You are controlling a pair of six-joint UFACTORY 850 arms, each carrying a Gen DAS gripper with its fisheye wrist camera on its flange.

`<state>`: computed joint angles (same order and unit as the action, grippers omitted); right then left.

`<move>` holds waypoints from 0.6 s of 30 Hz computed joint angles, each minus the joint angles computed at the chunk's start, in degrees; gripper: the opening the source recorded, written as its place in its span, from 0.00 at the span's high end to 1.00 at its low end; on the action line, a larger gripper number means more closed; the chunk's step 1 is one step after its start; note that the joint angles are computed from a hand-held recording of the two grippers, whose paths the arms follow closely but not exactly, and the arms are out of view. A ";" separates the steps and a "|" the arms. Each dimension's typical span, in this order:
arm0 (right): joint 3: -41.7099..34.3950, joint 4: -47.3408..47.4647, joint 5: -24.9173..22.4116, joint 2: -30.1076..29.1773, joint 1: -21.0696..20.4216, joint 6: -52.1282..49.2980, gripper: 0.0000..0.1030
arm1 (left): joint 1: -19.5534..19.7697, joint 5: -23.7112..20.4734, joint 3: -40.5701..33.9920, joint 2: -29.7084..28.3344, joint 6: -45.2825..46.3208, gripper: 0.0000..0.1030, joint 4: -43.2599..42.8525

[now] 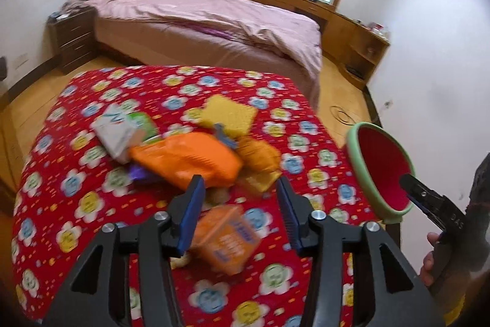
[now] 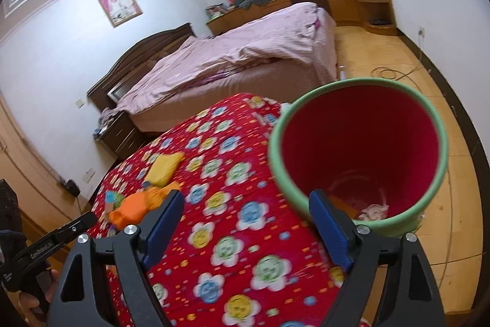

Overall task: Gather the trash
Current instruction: 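Grasp the small orange-and-blue cardboard box with the right gripper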

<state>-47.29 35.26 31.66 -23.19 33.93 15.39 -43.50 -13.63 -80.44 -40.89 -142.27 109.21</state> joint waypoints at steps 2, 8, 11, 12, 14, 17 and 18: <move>-0.91 -0.13 -0.25 -0.56 0.90 -0.26 0.15 | 0.30 -0.62 1.58 0.78 1.03 0.50 -2.08; -3.95 0.09 -1.79 -2.42 3.11 -1.52 0.12 | 1.44 -2.94 7.09 3.23 -0.22 0.50 -4.13; -5.60 0.66 -2.57 -3.55 4.45 -2.60 0.12 | 1.83 -4.23 8.82 3.77 1.85 0.50 -7.39; -5.98 0.55 -2.81 -3.82 4.72 -2.71 0.12 | 2.00 -4.43 9.42 3.94 1.72 0.50 -7.75; -7.27 0.74 -3.65 -4.64 5.45 -3.61 0.12 | 2.41 -4.48 10.74 4.37 0.67 0.50 -7.63; -9.37 1.55 -5.06 -5.86 6.48 -5.79 0.11 | 2.93 -4.57 12.43 4.87 -0.94 0.50 -7.14; -10.04 1.70 -5.57 -6.23 6.75 -6.49 0.11 | 3.15 -4.57 13.15 5.09 -1.83 0.50 -6.75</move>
